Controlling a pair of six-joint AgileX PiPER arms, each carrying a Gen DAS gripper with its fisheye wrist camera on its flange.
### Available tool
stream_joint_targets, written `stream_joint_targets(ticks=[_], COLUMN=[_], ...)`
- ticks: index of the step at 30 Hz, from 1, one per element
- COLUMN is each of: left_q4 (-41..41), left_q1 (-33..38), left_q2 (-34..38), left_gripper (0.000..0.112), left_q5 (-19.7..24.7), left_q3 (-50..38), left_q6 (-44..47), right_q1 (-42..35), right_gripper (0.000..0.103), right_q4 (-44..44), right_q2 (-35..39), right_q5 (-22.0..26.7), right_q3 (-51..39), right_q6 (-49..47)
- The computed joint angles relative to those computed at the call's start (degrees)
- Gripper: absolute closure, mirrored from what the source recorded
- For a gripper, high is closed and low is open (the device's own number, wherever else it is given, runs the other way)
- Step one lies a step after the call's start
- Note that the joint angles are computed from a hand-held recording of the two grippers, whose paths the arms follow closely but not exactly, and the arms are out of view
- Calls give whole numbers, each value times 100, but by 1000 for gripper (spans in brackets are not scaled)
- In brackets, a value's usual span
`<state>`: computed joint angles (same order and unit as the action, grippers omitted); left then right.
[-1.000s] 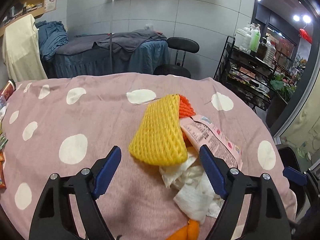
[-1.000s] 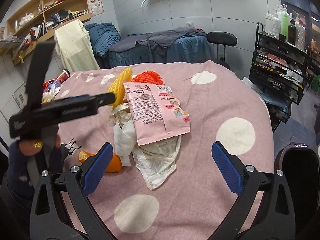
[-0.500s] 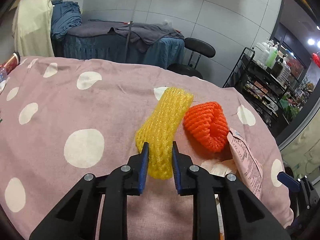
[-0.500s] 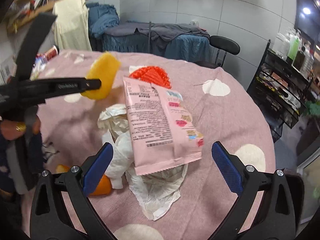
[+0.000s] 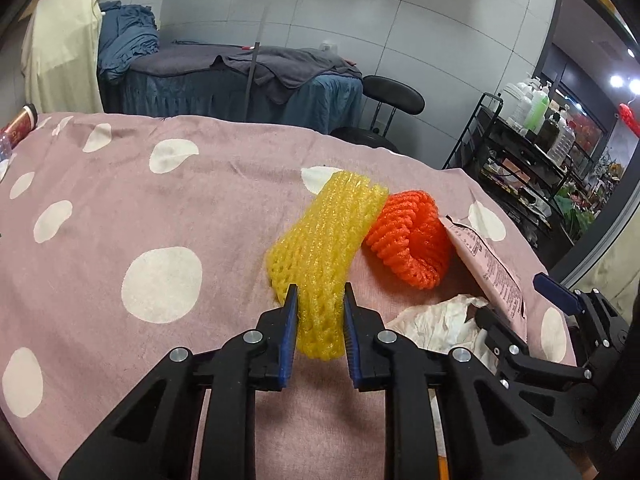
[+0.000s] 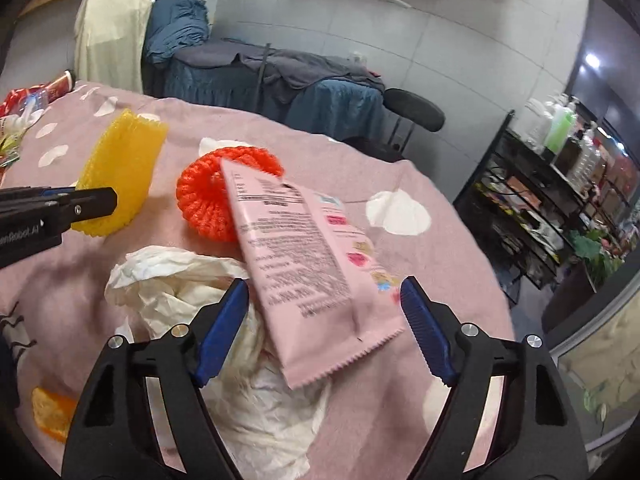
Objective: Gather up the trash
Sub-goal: 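Grasp the yellow foam net with the left gripper while the right gripper grasps the pink snack bag, then carry the pink snack bag to the bin and open the right gripper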
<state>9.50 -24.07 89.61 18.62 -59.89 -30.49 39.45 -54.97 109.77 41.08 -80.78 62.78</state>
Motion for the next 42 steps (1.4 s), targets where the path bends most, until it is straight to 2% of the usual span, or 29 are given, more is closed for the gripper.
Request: stream_joint_targets(ticks=[1, 2, 3, 6, 8, 9, 11, 13, 15, 18, 22, 28, 33, 39, 42], left_q4=[82, 158, 185, 33, 37, 7, -26, -21, 107, 566, 1002, 1936, 3189, 4140, 4429], left_q1=[-14, -24, -24, 14, 4, 4, 0, -27, -85, -219, -437, -1012, -1862, -2799, -3195], left_q2=[-10, -27, -38, -78, -130, -170, -282, -408, -589, -854, -1279, -1997, -2472, -2580, -2536], left_gripper=[91, 91, 91, 91, 91, 91, 91, 91, 92, 92, 92, 92, 92, 92, 92], left_q5=[-13, -29, -51, -106, -130, -144, -191, -227, -260, -266, -277, -211, 165, 582, 740], left_q3=[22, 48, 68, 137, 211, 254, 376, 502, 642, 838, 1179, 1637, 1794, 1726, 1665], left_q6=[-83, -157, -189, -55, -89, -72, -76, -132, -294, -808, -1397, -2634, -4145, -5292, -5631], right_q1=[-48, -86, -186, -416, -482, -591, -741, -975, -1141, -1272, -1194, -1203, -1201, -1450, -1839], right_gripper=[26, 40, 61, 63, 69, 70, 79, 84, 96, 97, 98, 98, 98, 98, 98], right_q4=[58, 135, 335, 663, 780, 1065, 1577, 2482, 3253, 4005, 3724, 4224, 4258, 4578, 5359], right_q2=[30, 59, 52, -331, -583, -819, -1075, -1425, -1792, -2287, -2891, -3805, -4566, -5488, -5880], right_q5=[-33, -56, -151, -786, -1015, -1293, -1609, -2003, -2316, -2561, -2670, -2760, -2663, -2555, -2473], right_q3=[-54, -107, -135, 302, 581, 829, 1092, 1463, 1856, 2349, 2896, 3649, 4169, 4821, 5063], right_q6=[-52, -104, -234, -275, -322, -503, -836, -1494, -2088, -2663, -2305, -2678, -2554, -2700, -3516])
